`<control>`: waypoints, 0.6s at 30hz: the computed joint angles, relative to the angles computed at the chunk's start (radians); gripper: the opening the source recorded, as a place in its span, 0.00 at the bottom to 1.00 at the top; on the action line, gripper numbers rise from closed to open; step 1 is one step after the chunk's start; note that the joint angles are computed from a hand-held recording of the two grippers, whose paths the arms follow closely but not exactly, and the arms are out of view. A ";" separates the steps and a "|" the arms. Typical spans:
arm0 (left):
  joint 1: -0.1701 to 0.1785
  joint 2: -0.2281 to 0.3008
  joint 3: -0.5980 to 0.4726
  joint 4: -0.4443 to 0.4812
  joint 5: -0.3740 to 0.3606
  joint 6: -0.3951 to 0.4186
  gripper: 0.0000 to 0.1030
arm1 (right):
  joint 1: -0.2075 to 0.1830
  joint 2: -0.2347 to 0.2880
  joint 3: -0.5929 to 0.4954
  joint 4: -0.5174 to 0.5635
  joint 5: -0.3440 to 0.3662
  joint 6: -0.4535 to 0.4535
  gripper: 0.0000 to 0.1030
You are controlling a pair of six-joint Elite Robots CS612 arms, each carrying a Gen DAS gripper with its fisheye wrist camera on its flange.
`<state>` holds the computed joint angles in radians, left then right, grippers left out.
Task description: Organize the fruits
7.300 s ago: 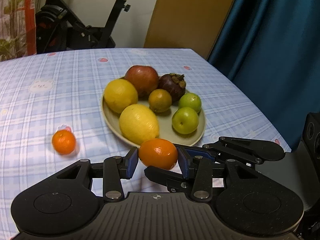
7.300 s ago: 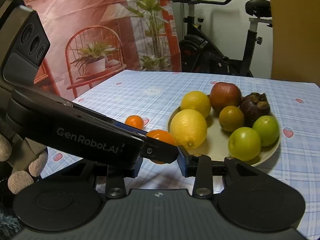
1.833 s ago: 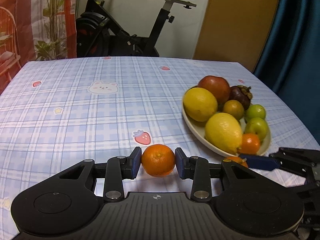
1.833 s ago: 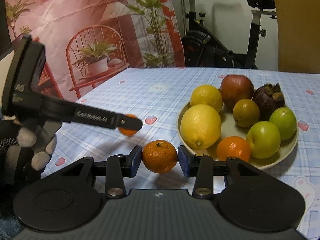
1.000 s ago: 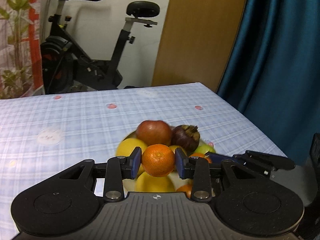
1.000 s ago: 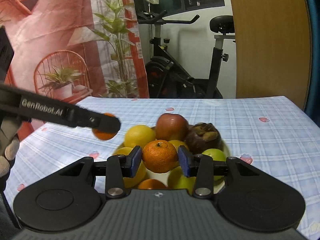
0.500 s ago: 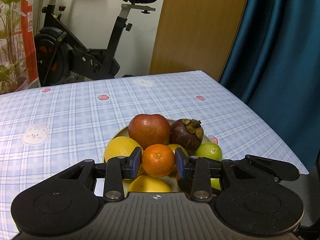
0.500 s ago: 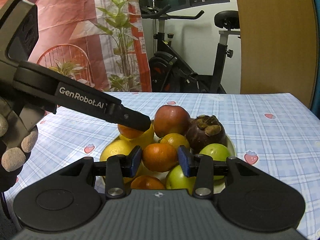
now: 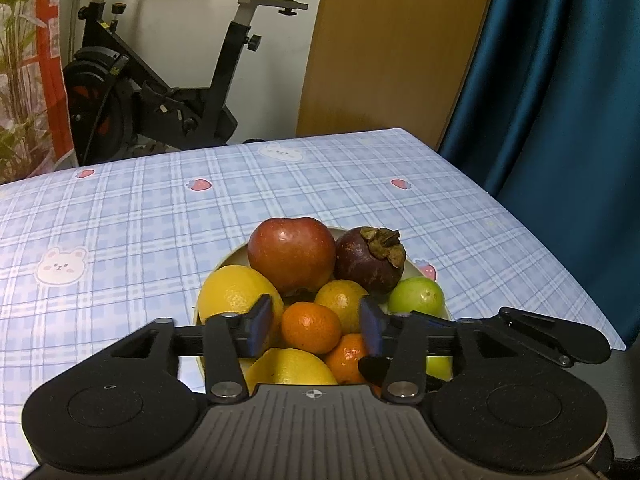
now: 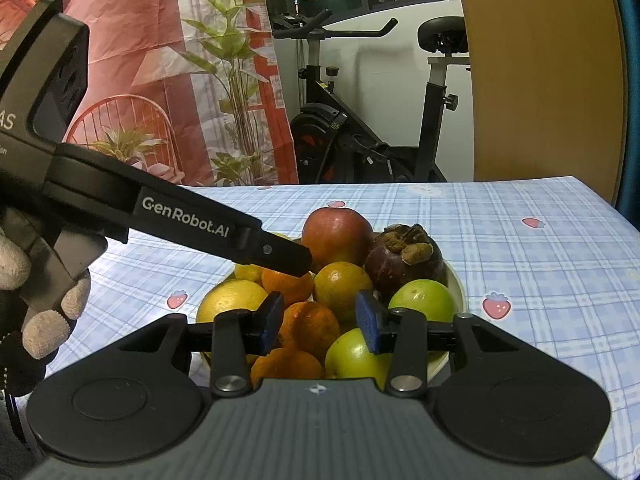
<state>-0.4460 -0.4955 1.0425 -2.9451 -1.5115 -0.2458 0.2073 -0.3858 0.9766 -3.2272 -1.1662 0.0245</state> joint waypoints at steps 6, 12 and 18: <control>0.001 -0.009 0.011 -0.011 0.011 -0.018 0.63 | -0.001 -0.007 0.009 -0.001 -0.002 0.013 0.51; -0.001 -0.022 0.031 -0.032 0.027 -0.030 0.73 | -0.002 -0.018 0.024 -0.006 -0.016 0.031 0.63; -0.009 -0.034 0.050 -0.048 0.068 -0.025 0.80 | -0.001 -0.032 0.044 -0.014 -0.034 0.042 0.74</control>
<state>-0.4553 -0.5297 1.0928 -2.9931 -1.4434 -0.2709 0.2060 -0.4182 1.0208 -3.2414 -1.1997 0.0666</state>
